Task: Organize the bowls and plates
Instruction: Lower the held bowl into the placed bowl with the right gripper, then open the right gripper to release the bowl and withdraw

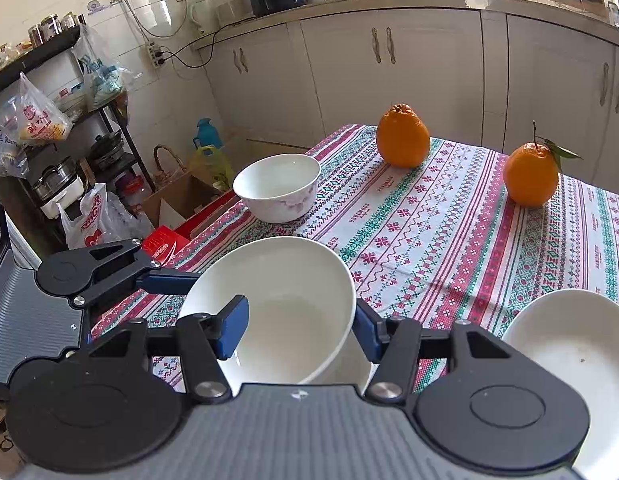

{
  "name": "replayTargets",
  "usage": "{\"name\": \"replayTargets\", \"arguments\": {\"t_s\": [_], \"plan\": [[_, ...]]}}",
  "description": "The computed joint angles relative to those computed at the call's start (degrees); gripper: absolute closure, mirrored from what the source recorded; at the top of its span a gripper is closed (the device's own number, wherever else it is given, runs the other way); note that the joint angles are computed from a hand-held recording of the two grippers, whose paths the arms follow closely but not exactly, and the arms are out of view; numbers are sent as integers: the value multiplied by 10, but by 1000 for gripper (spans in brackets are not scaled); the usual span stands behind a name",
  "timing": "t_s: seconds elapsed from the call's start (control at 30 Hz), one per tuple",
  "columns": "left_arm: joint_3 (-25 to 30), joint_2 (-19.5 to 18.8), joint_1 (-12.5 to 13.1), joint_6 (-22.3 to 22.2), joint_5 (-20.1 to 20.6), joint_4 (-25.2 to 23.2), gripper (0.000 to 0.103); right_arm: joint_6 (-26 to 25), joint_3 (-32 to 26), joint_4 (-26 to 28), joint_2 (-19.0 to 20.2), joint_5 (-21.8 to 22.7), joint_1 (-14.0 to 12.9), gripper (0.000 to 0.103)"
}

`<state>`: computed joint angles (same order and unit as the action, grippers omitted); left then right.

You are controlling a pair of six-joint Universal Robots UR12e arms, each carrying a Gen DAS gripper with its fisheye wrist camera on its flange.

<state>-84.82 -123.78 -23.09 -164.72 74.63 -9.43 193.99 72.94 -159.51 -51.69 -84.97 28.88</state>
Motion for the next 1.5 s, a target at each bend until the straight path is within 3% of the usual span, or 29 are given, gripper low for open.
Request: {"name": "replayTargets", "arguments": {"t_s": [1.23,1.4,1.5], "plan": [[15,-11,-1,-3,-17,-43,10,11,3,29,2,-9,-1,40],[13,-10,-3,11,-11,-34,7,7,2,21,3,-9,0,33],[10,-8,0,14,-18,-36,6,2,-1,20,3,-13,1,16]]}}
